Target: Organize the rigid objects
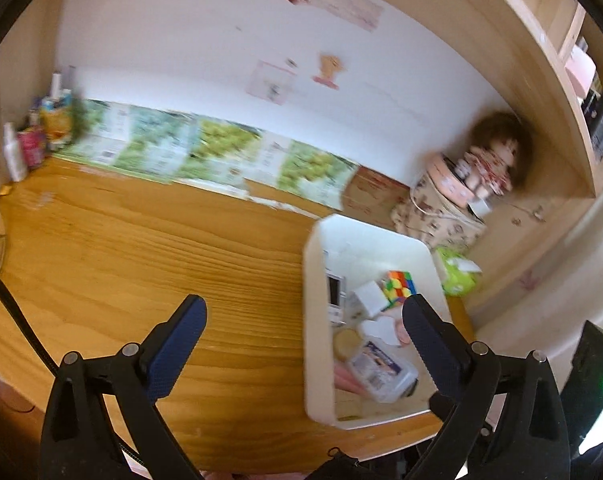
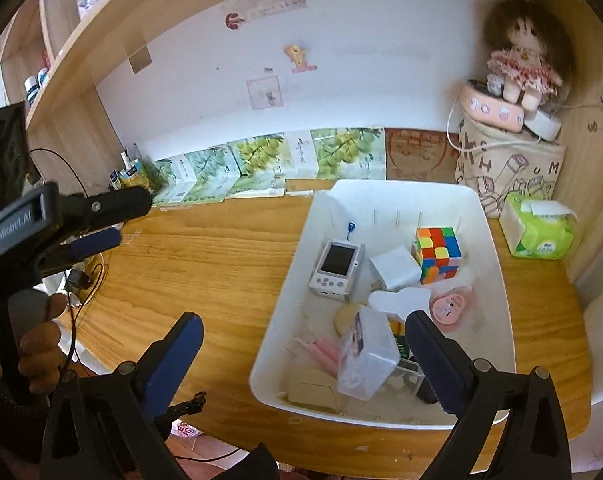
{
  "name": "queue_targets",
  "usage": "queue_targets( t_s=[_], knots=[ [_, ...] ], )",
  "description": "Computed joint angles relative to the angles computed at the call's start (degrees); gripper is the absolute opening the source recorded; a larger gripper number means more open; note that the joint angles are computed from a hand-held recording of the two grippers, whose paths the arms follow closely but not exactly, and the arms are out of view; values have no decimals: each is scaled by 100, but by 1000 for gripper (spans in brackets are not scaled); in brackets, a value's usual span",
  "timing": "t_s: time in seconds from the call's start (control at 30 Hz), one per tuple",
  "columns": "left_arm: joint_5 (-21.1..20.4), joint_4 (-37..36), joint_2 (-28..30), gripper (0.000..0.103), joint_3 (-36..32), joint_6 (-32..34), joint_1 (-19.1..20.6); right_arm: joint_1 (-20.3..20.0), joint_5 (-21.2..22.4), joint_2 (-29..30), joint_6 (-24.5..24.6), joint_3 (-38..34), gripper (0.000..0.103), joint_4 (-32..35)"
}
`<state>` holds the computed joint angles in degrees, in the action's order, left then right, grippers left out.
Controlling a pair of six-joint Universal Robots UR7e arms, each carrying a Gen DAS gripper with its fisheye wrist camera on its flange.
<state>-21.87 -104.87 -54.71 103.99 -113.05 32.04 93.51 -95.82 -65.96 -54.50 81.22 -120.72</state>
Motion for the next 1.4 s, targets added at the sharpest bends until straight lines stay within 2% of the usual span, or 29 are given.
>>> queue_targets(
  t_s=[0.13,0.23,0.27,0.37,0.53,0.63,0.97,1.4],
  knots=[
    [-164,1680,77,99,-306,-1349,-206,39,74,-243,-63,316,101,-231],
    [-346,2063,168,99,-418,-1557,-346,77,31,-467,-26,529,101,-392],
    [-470,2411,265,101,-579,-1714,-366,72,59,-533,-28,590,101,-455],
    [-791,2712,418,102,-782,-1763,-395,67,24,-734,-28,797,101,-679],
    [-942,3806,805,102,-1299,-2295,-469,4,82,-1008,-83,1014,101,-677],
    [-916,3959,932,102,-1419,-2261,-516,-60,113,-1127,-6,1126,101,-799],
    [-832,4829,1201,102,-1826,-2762,-598,-133,227,-1203,-77,1158,102,-773],
    [-744,4928,1302,102,-1970,-2765,-564,-141,85,-1076,-30,1016,102,-701]
  ],
)
